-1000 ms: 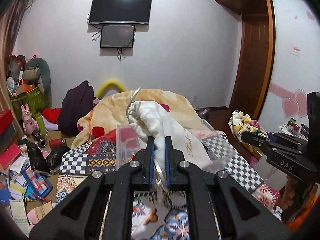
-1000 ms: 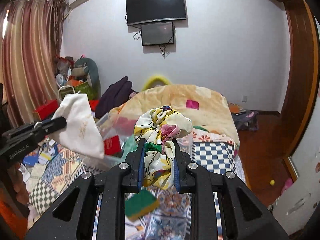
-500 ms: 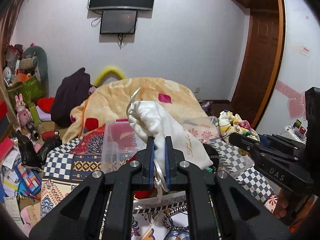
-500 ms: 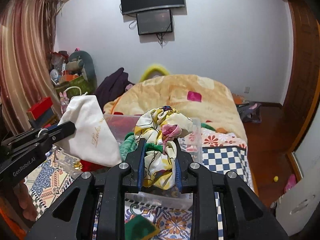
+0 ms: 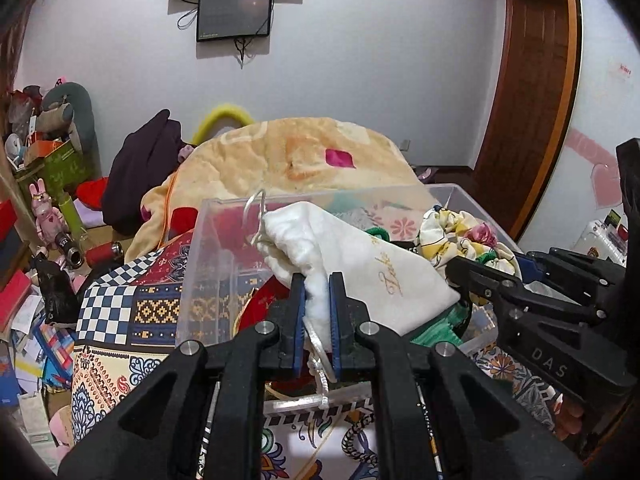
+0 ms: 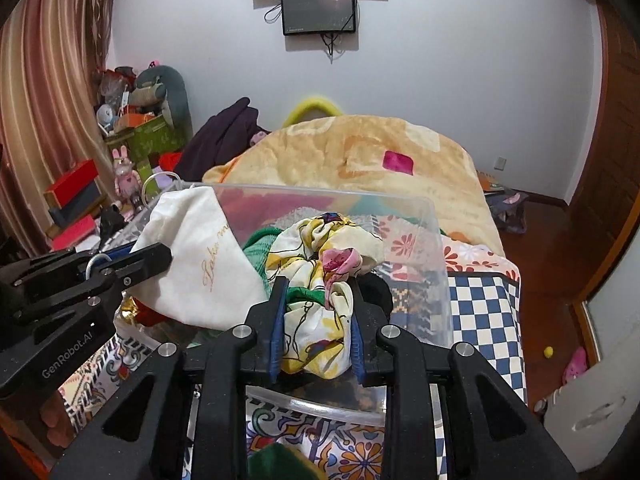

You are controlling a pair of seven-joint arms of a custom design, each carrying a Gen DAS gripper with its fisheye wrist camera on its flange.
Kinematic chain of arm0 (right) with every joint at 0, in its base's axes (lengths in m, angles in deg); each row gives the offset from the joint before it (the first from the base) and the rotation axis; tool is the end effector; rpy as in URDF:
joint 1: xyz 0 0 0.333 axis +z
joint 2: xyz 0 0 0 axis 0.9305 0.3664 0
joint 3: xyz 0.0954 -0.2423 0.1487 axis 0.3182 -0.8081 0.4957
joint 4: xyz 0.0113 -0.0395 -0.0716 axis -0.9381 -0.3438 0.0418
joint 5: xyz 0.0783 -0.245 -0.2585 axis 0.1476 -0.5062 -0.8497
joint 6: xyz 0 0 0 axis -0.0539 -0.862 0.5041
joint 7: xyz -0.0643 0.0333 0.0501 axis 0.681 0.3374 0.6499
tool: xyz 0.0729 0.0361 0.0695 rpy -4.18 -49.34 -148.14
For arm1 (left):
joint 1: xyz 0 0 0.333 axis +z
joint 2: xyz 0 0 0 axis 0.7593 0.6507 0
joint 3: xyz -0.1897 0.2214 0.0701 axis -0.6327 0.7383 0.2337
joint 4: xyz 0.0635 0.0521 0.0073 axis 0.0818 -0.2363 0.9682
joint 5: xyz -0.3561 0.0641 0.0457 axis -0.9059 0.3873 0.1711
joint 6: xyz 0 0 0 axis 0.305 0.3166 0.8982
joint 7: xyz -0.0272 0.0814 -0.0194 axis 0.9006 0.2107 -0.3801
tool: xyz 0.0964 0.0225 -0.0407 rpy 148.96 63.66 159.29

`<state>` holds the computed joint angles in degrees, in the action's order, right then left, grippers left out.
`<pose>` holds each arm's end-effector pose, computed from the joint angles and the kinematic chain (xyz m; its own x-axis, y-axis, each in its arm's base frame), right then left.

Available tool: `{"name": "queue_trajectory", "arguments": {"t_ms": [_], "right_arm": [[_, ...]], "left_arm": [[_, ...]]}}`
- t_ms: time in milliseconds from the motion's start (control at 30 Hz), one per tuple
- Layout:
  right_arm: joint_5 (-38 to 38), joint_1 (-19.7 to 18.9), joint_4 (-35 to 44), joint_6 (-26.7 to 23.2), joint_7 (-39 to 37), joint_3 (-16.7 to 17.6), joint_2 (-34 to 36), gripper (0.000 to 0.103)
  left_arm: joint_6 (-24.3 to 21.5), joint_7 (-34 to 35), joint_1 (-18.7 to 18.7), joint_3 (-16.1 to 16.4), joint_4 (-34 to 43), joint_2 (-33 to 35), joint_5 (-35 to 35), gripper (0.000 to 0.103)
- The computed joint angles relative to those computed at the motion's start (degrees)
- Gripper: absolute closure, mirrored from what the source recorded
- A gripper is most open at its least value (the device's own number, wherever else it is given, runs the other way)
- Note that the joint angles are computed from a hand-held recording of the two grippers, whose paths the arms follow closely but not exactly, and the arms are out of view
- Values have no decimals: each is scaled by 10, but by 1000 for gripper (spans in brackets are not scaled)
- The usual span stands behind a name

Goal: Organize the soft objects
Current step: 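Place the white pouch into the box with left tool while right drops the scrunchie in, then grasp the beaded bracelet with left tool while right grasps the green-yellow sponge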

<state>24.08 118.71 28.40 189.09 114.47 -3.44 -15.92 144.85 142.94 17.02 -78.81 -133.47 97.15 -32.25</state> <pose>0.5317 0.5515 0.4479 0.0587 -0.9976 -0.0378 -0.6083 -0.0057 -0.7937 0.5776 -0.3012 0.4379 -0.3935 -0.9178 0.0523 -0.5611 0.1948 -0.8045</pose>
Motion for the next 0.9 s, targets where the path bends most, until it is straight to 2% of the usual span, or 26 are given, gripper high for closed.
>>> {"name": "queue_trajectory", "arguments": {"t_ms": [100,233,333,400,433,500,567,633,733,800,900], "right_arm": [[-7,4,-3,-7,-1,-4,-2,61],[-20,8,-12,-12,6,-6,-10,52],[-28,8,-21,-10,11,-5,-17,43],[-37,9,-29,-5,17,-5,-24,35],[-43,11,-34,-3,21,-6,-28,34],[-56,16,-40,-7,26,-7,-35,33],[-67,19,-44,-10,29,-7,-40,33],[-80,23,-51,-6,39,-7,-46,30],[-113,31,-79,2,74,-11,-67,22],[-134,33,-100,9,99,-9,-82,21],[-159,31,-126,17,127,0,-101,21]], "left_arm": [[-3,-2,-1,2,-3,-1,1,93],[-9,7,26,-28,-10,-7,-7,90],[-5,21,55,-61,-23,-18,-21,83],[2,30,69,-78,-34,-26,-30,73],[11,37,79,-89,-43,-33,-38,70],[27,44,79,-91,-59,-44,-48,59],[47,53,77,-92,-78,-59,-60,53],[63,72,100,-120,-96,-74,-76,47],[82,92,91,-117,-114,-91,-97,40],[95,102,131,-161,-131,-104,-103,30],[109,101,205,-237,-154,-119,-97,26]]}}
